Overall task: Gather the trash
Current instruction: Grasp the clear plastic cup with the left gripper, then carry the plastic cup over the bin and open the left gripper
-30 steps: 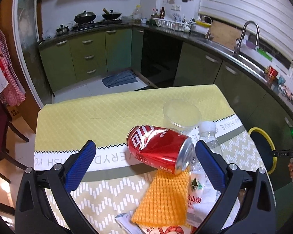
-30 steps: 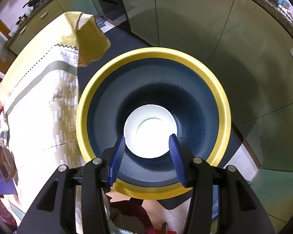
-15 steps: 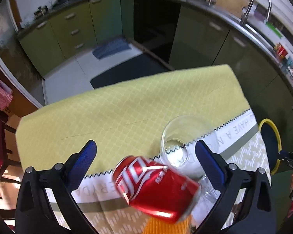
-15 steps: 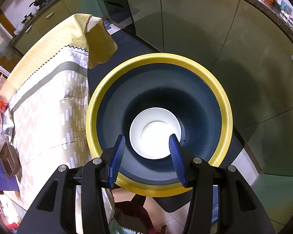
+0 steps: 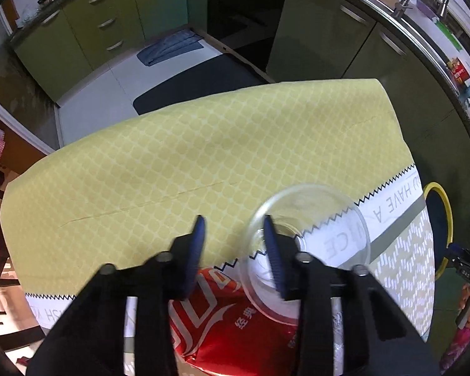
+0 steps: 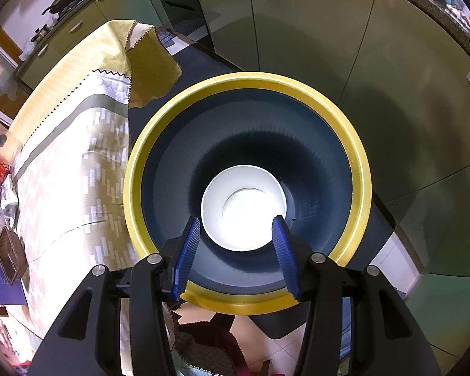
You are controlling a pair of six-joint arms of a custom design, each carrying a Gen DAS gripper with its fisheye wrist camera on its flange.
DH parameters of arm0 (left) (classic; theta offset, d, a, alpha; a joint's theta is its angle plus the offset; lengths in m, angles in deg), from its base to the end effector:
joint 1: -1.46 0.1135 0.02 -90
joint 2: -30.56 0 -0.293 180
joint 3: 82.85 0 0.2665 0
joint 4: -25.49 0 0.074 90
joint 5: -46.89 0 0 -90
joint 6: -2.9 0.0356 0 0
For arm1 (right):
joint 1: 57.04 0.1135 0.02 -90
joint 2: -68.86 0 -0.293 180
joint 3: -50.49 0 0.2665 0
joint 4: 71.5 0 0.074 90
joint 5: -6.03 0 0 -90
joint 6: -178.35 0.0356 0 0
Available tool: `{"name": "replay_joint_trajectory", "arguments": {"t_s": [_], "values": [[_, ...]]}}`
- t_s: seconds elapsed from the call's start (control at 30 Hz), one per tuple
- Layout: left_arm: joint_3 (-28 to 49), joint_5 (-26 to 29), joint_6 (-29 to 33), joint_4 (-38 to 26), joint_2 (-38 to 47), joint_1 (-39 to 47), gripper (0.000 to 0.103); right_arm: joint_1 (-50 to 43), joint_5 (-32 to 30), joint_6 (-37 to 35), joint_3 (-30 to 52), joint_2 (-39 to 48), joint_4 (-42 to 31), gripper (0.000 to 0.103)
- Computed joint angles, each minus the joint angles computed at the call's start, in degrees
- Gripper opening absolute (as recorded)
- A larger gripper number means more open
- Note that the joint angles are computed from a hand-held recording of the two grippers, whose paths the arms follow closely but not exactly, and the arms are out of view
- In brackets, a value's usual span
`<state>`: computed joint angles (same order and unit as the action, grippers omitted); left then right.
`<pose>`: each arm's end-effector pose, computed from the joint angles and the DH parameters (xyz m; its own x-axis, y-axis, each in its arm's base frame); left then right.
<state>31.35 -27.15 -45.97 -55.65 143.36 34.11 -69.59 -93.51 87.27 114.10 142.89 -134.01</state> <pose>0.3583 0.2179 0.2836 -0.9381 0.1500 -0.3121 0.1853 0.9788 -0.0866 0.2292 -0.0450 0.2427 -0.9361 0.1893 -0.2965 0.1492 0.9769 0.1529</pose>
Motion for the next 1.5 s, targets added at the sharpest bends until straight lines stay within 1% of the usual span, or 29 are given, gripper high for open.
{"name": "replay_joint_trajectory", "arguments": {"t_s": [0.03, 0.1, 0.2, 0.33, 0.53, 0.6, 0.77, 0.87, 0.93, 1.0, 1.07, 1.13, 1.17, 1.23, 1.27, 1.3, 1.37, 1.4, 1.5], "values": [[0.4, 0.2, 0.2, -0.5, 0.3, 0.1, 0.026, 0.0, -0.1, 0.0, -0.1, 0.1, 0.2, 0.048], [0.5, 0.5, 0.5, -1.0, 0.3, 0.1, 0.013, 0.2, -0.2, 0.1, -0.4, 0.1, 0.5, 0.048], [0.2, 1.7, 0.6, -1.2, -0.2, 0.1, 0.007, 0.3, -0.2, 0.2, -0.7, 0.0, 1.0, 0.048], [0.0, 2.9, 0.7, -0.7, -1.7, 0.1, 0.006, 0.0, -0.4, 0.2, -1.0, -0.7, 1.1, 0.048], [1.9, 5.3, 0.9, -2.6, -4.2, -0.1, 0.006, -1.7, -1.0, -0.4, -1.3, -3.5, 0.6, 0.048], [2.3, 6.0, 1.3, -3.3, -5.6, -0.2, 0.006, -3.4, -2.4, -1.0, -1.2, -5.1, -0.1, 0.048], [2.8, 9.5, 3.6, -8.2, -11.0, -0.5, 0.006, -8.2, -6.7, -3.8, -0.3, -10.4, -3.8, 0.048], [1.2, 11.7, 5.5, -12.0, -15.9, -2.2, 0.006, -12.1, -9.5, -6.6, 0.7, -14.3, -6.8, 0.048], [-1.4, 13.0, 7.4, -15.2, -19.7, -4.6, 0.006, -14.9, -10.7, -8.9, 1.5, -17.5, -9.1, 0.049], [-5.3, 13.4, 7.8, -16.9, -24.1, -9.0, 0.006, -18.9, -11.5, -12.3, 2.5, -21.2, -11.6, 0.052], [-9.1, 13.2, 6.7, -17.1, -27.4, -13.9, 0.006, -23.3, -13.3, -16.3, 3.4, -23.3, -14.1, 0.053], [-13.4, 12.3, 3.3, -16.1, -30.4, -21.3, 0.006, -28.7, -16.0, -21.0, 4.4, -24.8, -17.2, 0.053], [-15.3, 11.9, 1.6, -15.5, -31.3, -24.7, 0.006, -32.9, -17.9, -25.0, 5.1, -25.4, -19.5, 0.053], [-18.7, 10.8, -3.9, -12.7, -32.4, -32.9, 0.006, -39.1, -20.8, -30.7, 6.1, -25.4, -22.8, 0.053], [-20.3, 10.1, -6.7, -11.2, -33.0, -36.6, 0.006, -43.5, -22.8, -34.9, 6.7, -25.0, -25.1, 0.053], [-21.8, 9.7, -8.9, -9.6, -33.0, -39.9, 0.006, -45.3, -23.5, -36.4, 6.6, -25.1, -26.0, 0.053], [-24.6, 6.8, -14.7, -4.4, -32.4, -47.6, 0.006, -54.7, -27.2, -45.6, 7.3, -23.7, -30.7, 0.054], [-25.8, 6.2, -15.2, -3.0, -32.4, -48.7, 0.006, -58.0, -28.3, -49.0, 7.4, -23.0, -32.3, 0.055], [-28.6, 2.2, -21.4, 3.6, -29.6, -56.3, 0.006, -66.0, -30.1, -56.7, 7.6, -19.9, -34.8, 0.056]]}}
